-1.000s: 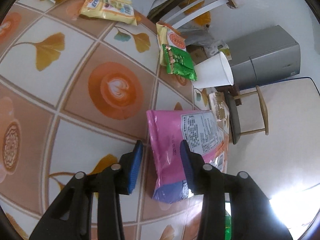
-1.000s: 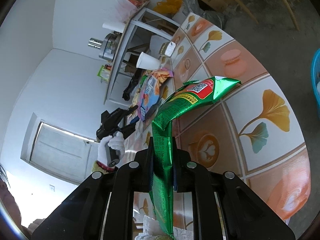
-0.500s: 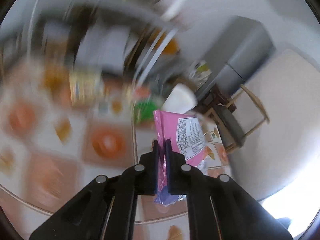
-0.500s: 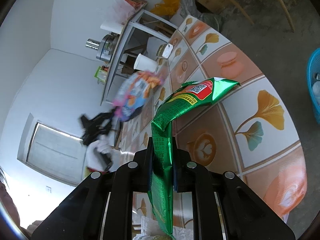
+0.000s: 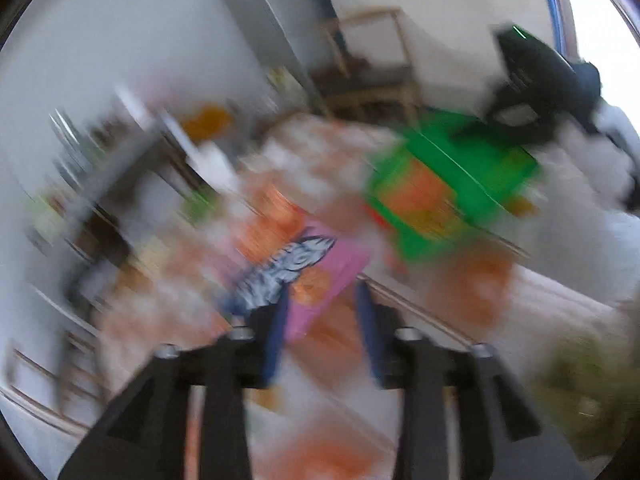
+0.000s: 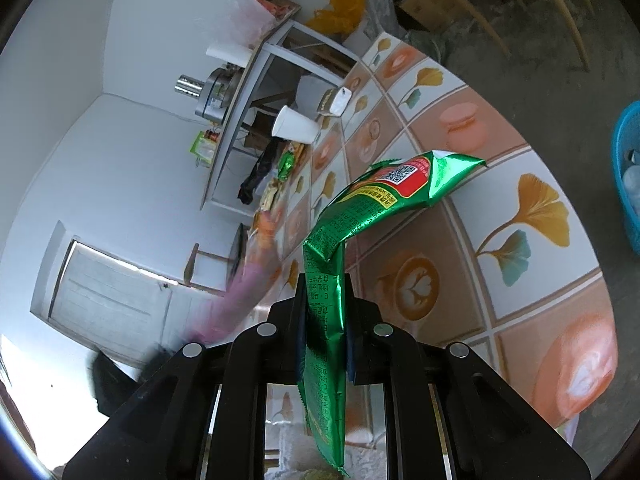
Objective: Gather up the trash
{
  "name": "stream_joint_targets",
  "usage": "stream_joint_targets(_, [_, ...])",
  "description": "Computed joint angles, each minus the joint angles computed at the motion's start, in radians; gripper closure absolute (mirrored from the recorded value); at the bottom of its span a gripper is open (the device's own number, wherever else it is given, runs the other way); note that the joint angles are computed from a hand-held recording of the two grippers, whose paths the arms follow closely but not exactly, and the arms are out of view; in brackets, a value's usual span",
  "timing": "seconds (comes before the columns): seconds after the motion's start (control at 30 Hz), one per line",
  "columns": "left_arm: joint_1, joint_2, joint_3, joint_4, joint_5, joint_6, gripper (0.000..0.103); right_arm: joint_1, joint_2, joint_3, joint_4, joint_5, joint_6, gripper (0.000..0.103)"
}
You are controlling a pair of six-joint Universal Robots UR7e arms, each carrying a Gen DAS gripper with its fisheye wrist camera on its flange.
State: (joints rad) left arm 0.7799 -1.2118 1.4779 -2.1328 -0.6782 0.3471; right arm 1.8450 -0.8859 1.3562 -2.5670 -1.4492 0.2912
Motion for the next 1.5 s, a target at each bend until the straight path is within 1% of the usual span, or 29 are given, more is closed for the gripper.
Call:
stream_joint_targets(0.07, [0.004, -0.038, 0.025, 0.091, -0.087, -0.142, 0.061, 0.009, -0.002, -0.002, 0.008, -0.014, -0.005, 0.089])
stream_joint_targets(0.13, [0.014, -0.068, 0.022, 0.127, -0.176, -0.220, 0.056, 0.014, -0.005, -0.002, 0.012, -0.024, -0.009, 0.088])
stream_joint_targets(0.2, [0.040, -0.095, -0.001, 0.117, -0.311, -0.269, 0.051, 0.015, -0.006, 0.000, 0.017, -0.028, -0.006, 0.088])
stream_joint_targets(0.23, [0.057, -0.098, -0.019, 0.104, -0.361, -0.286, 0.049, 0.014, -0.006, 0.001, 0.019, -0.026, -0.002, 0.087])
stream_joint_targets(0.3, [0.080, -0.102, -0.048, 0.068, -0.425, -0.325, 0.048, 0.010, -0.005, 0.004, 0.019, -0.020, 0.009, 0.087])
stream_joint_targets(0.33, [0.094, -0.097, -0.072, 0.047, -0.441, -0.344, 0.047, 0.010, -0.003, 0.004, 0.020, -0.018, 0.014, 0.085])
stream_joint_targets(0.37, [0.110, -0.086, -0.100, 0.027, -0.435, -0.361, 0.046, 0.009, -0.002, 0.004, 0.024, -0.016, 0.019, 0.083])
stream_joint_targets(0.43, [0.129, -0.053, -0.157, 0.026, -0.398, -0.396, 0.045, 0.007, 0.001, 0.003, 0.030, -0.018, 0.030, 0.079])
stream_joint_targets(0.47, [0.147, -0.028, -0.196, 0.037, -0.394, -0.405, 0.044, 0.006, 0.003, 0.001, 0.032, -0.020, 0.035, 0.076])
stream_joint_targets(0.5, [0.166, -0.006, -0.234, 0.057, -0.395, -0.425, 0.042, 0.006, 0.003, 0.001, 0.034, -0.022, 0.038, 0.075])
stream_joint_targets(0.6, [0.239, 0.104, -0.412, 0.170, -0.410, -0.502, 0.042, 0.007, 0.003, -0.002, 0.044, -0.028, 0.042, 0.075])
stream_joint_targets(0.67, [0.281, 0.167, -0.513, 0.221, -0.445, -0.520, 0.042, 0.008, 0.005, -0.008, 0.050, -0.034, 0.041, 0.075])
stream_joint_targets(0.7, [0.306, 0.211, -0.586, 0.268, -0.468, -0.537, 0.041, 0.008, 0.007, -0.010, 0.052, -0.035, 0.040, 0.075])
stream_joint_targets(0.77, [0.334, 0.276, -0.695, 0.341, -0.483, -0.571, 0.042, 0.009, 0.008, -0.013, 0.057, -0.038, 0.040, 0.075])
stream_joint_targets(0.87, [0.382, 0.400, -0.916, 0.493, -0.567, -0.616, 0.041, 0.008, 0.012, -0.017, 0.064, -0.039, 0.042, 0.075])
stream_joint_targets(0.93, [0.394, 0.439, -0.984, 0.557, -0.608, -0.649, 0.042, 0.006, 0.013, -0.017, 0.067, -0.038, 0.043, 0.075])
stream_joint_targets(1.0, [0.400, 0.439, -0.982, 0.568, -0.655, -0.662, 0.042, 0.007, 0.014, -0.019, 0.071, -0.039, 0.042, 0.075])
stream_joint_targets(1.03, [0.402, 0.422, -0.951, 0.557, -0.697, -0.661, 0.042, 0.007, 0.013, -0.020, 0.072, -0.039, 0.040, 0.075])
stream_joint_targets(1.1, [0.398, 0.370, -0.854, 0.516, -0.749, -0.653, 0.042, 0.008, 0.014, -0.023, 0.079, -0.039, 0.033, 0.075])
stream_joint_targets(1.2, [0.383, 0.303, -0.727, 0.484, -0.758, -0.676, 0.043, 0.008, 0.022, -0.033, 0.091, -0.033, 0.029, 0.075])
stream_joint_targets(1.27, [0.373, 0.269, -0.658, 0.467, -0.745, -0.693, 0.043, 0.008, 0.029, -0.037, 0.096, -0.028, 0.030, 0.075])
stream_joint_targets(1.33, [0.365, 0.242, -0.595, 0.437, -0.732, -0.694, 0.043, 0.008, 0.034, -0.040, 0.099, -0.022, 0.029, 0.075])
stream_joint_targets(1.4, [0.361, 0.225, -0.555, 0.402, -0.741, -0.702, 0.044, 0.011, 0.038, -0.045, 0.106, -0.022, 0.025, 0.075])
stream_joint_targets(1.47, [0.362, 0.212, -0.518, 0.364, -0.760, -0.718, 0.046, 0.016, 0.041, -0.049, 0.111, -0.027, 0.021, 0.075])
stream_joint_targets(1.5, [0.359, 0.203, -0.495, 0.342, -0.760, -0.726, 0.051, 0.018, 0.043, -0.052, 0.115, -0.031, 0.020, 0.075])
